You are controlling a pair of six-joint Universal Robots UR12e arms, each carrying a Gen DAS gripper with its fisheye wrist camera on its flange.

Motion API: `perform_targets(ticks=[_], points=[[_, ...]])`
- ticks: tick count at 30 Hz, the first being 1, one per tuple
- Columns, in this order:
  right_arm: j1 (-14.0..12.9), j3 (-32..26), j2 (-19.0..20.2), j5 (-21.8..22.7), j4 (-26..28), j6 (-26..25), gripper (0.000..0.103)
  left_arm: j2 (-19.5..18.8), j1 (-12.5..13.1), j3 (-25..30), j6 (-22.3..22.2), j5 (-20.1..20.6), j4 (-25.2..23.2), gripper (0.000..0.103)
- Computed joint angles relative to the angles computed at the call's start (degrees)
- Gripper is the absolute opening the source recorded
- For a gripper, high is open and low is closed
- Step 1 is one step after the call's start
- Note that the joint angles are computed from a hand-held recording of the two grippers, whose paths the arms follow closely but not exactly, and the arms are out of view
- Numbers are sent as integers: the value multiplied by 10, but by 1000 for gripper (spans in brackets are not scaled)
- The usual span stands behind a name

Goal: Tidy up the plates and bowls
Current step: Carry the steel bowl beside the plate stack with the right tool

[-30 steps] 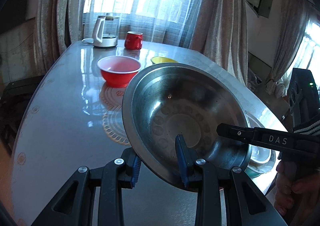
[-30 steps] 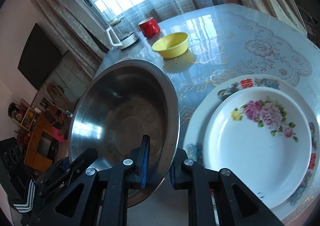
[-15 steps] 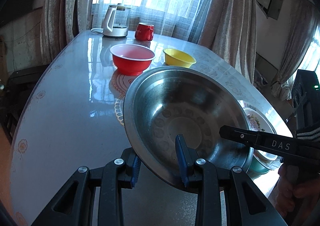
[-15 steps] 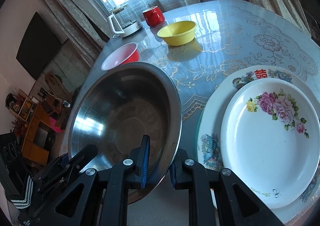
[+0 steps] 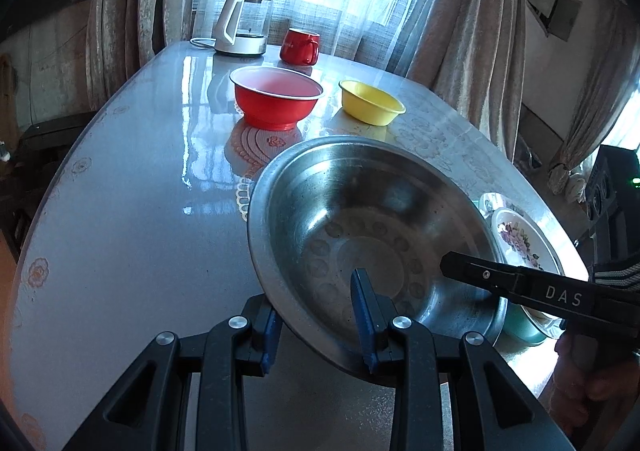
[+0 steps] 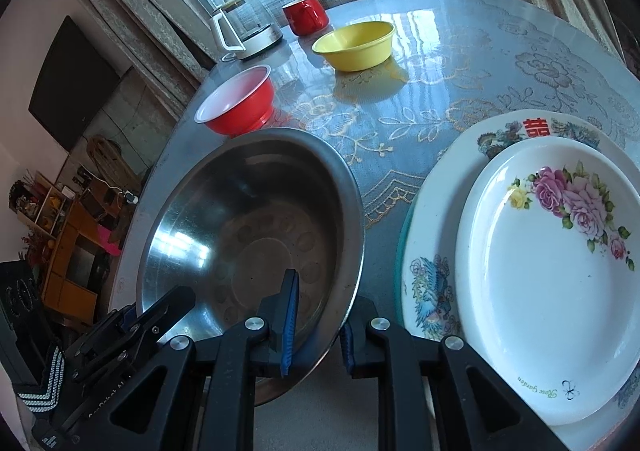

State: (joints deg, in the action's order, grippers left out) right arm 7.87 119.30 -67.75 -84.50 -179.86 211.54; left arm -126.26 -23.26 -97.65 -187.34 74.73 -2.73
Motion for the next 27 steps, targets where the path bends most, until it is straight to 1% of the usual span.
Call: perform_targets(ticks=[1,2,3,8,9,11,14,18,21,24,27], points=[[-1,2,-1,3,-1,1,22,0,0,-1,0,0,3,33],[-3,4,-2,9,-5,4,26,0,0,-1,-2,1,5,33],[-4,6,-2,14,-10,10,27,0,-1,-2,-4,3,8,33],[-2,12,-12,-4,-11,4,28,0,-1,-2,-4,4,12,33],[-2,12,-12,-4,-11,0,28,0,-1,-2,-4,4,11,33],[1,10,-11,-16,-3,-4,21,1,-1,-2,-5,7,9,33],[4,9,-7,-16,-5,-11,20,2,-1,-3,-5,12,7,33],[2,7,-4,-5,-8,-13,20,3,-1,-3,-6,13,4,33],[4,5,-4,-9,-6,-27,20,3,0,-4,-9,14,4,33],[0,3,-1,2,-5,-23,20,4,-1,-4,-6,16,-1,33],[-3,5,-5,7,-1,-20,25,5,0,-3,-5,11,-8,39]])
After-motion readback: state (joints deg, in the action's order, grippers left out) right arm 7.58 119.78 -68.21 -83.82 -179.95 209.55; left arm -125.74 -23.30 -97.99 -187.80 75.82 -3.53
